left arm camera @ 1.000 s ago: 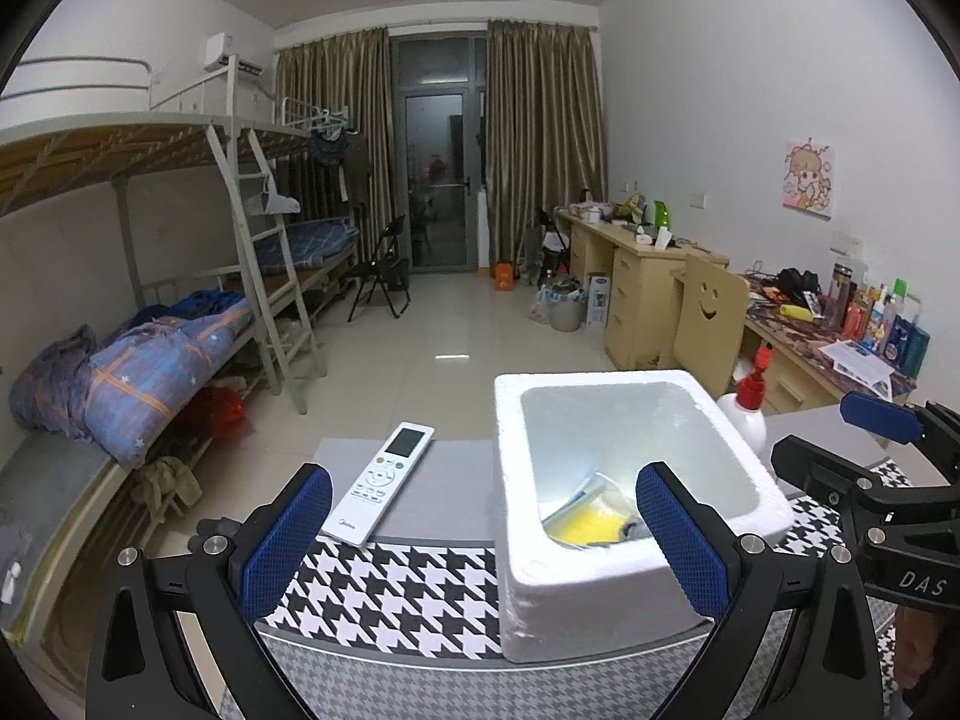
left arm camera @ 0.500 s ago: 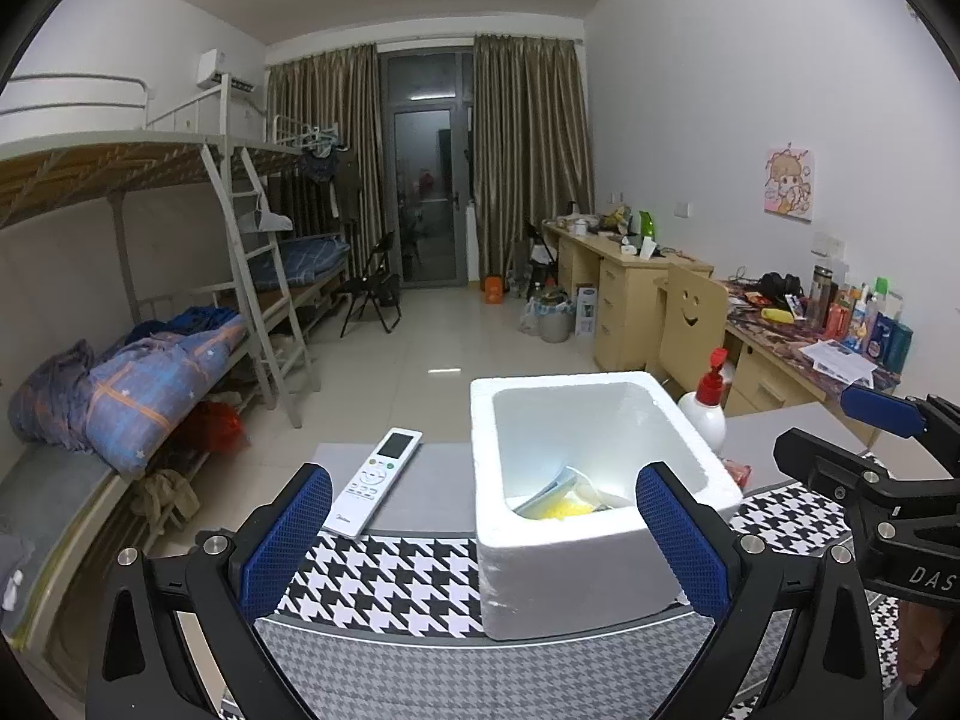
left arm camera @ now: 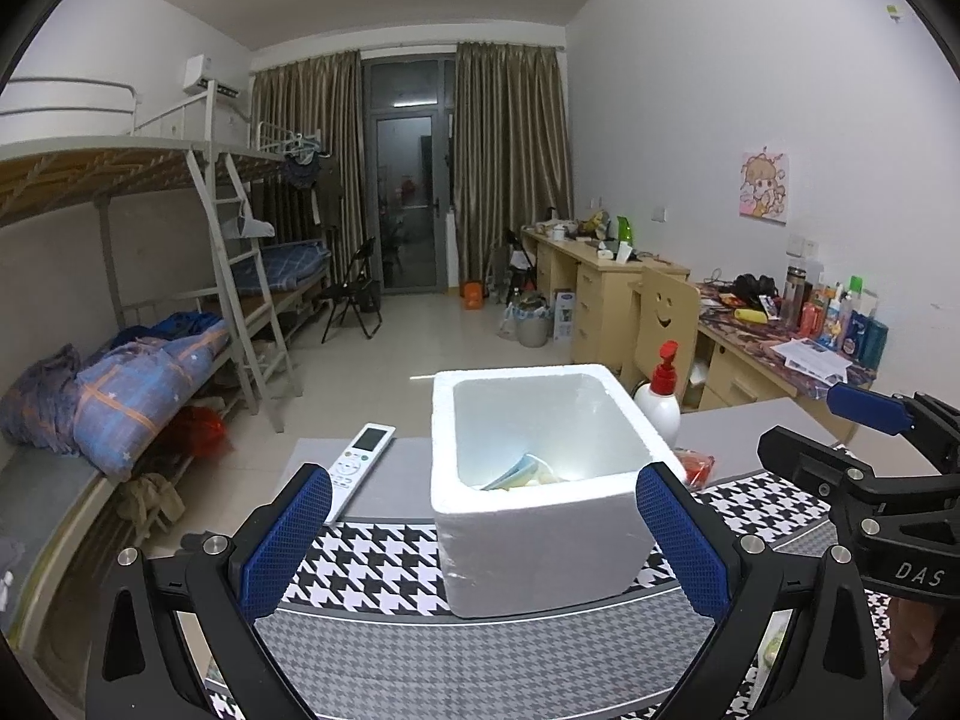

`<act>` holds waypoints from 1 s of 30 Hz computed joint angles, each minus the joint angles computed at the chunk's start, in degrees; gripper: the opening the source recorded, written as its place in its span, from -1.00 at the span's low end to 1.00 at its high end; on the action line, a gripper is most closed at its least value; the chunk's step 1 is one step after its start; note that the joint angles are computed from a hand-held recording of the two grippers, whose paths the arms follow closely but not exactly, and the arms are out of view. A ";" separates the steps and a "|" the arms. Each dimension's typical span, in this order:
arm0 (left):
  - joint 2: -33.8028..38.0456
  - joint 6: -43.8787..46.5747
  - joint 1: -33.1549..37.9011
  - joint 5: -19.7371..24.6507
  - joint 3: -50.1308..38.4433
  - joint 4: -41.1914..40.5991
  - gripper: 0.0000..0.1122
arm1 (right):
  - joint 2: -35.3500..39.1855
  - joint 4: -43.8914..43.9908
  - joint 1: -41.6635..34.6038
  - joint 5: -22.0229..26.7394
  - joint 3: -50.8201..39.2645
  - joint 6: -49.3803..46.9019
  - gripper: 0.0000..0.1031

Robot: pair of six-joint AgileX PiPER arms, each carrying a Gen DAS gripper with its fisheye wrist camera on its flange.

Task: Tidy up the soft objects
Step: 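Withdraw both open tools from the foam box back toward the table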

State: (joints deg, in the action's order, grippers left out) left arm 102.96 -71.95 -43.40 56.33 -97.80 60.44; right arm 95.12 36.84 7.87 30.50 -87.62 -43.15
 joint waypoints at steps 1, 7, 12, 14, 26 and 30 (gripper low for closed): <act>-0.09 -0.26 -0.29 0.16 0.11 0.30 0.81 | -0.35 0.29 -0.21 -0.06 0.40 -0.41 0.68; -0.88 -2.65 -1.50 0.22 1.60 1.98 0.81 | -2.29 3.34 -1.40 -0.72 3.23 -3.53 0.68; -0.76 -3.22 -2.87 0.47 1.94 2.81 0.81 | -4.07 6.08 -2.36 -1.52 6.05 -6.44 0.68; -0.98 -3.92 -3.74 0.28 2.54 3.60 0.81 | -4.73 7.32 -2.96 -1.66 7.10 -7.51 0.68; -1.27 -10.34 -8.13 -0.21 5.57 8.48 0.81 | -8.61 17.07 -6.43 -1.72 13.94 -18.12 0.68; -0.97 -11.38 -8.66 -0.48 5.62 8.92 0.81 | -9.06 20.29 -7.85 -1.29 15.47 -21.00 0.68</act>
